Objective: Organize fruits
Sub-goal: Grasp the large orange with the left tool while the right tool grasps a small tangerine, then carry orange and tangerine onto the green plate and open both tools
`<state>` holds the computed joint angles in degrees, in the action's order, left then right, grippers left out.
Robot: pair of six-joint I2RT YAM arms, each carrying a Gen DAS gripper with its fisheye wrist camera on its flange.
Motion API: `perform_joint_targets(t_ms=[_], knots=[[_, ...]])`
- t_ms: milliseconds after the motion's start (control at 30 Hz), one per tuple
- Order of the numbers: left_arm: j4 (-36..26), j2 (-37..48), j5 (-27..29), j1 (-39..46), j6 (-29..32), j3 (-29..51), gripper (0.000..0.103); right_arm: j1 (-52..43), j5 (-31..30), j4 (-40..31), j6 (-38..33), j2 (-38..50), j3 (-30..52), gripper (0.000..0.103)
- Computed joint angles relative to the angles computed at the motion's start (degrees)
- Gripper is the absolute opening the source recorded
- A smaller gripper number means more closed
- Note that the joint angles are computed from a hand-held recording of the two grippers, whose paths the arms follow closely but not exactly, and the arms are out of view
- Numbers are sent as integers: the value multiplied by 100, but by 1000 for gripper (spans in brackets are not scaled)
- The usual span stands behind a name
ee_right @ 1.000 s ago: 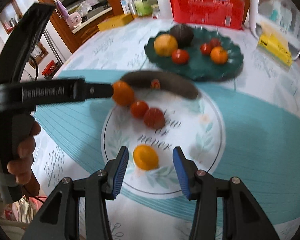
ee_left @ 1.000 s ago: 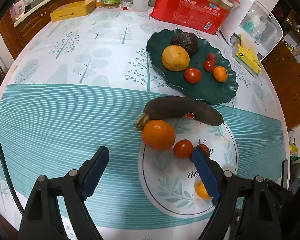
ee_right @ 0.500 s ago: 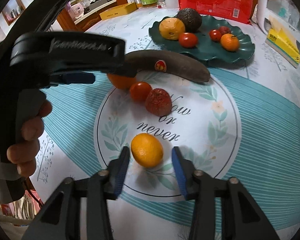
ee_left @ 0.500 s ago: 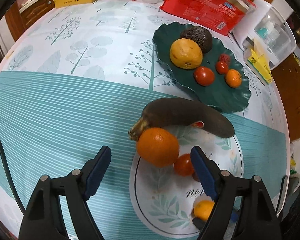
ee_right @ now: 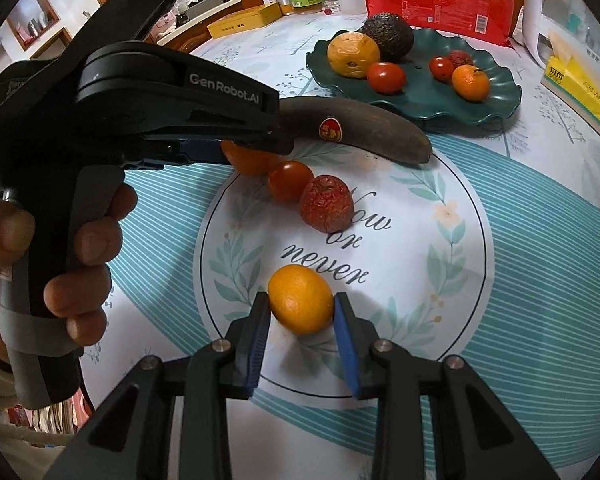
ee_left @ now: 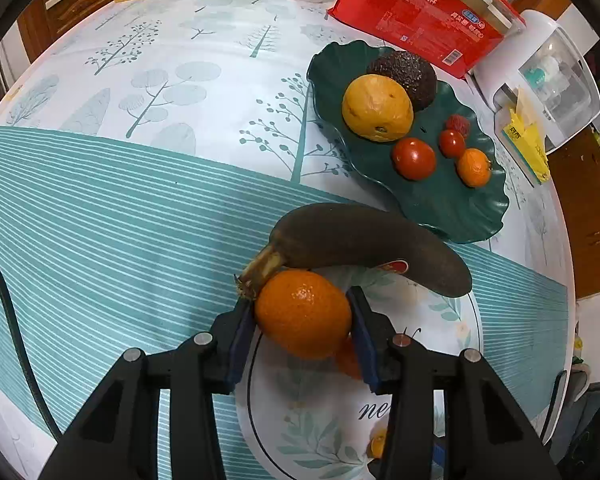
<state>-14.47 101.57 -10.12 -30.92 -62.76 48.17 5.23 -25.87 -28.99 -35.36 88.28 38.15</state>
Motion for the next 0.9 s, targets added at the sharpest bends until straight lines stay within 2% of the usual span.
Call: perform_joint_targets(t_ms=[267, 433, 700, 900], knots=[[-216, -246, -82, -251, 11, -112, 42, -184, 1, -100, -125, -61, 30, 31], [-834, -591, -128, -689, 56, -82, 42, -344, -38, -281, -196, -184, 126, 31], [-1543, -1053, -273, -1498, -202, 104, 42, -649, -197, -764, -278, -414, 407, 31], [-2258, -1324, -593, -1552, 187, 753, 42, -1033, -480, -1451, -352, -473, 1133, 31]])
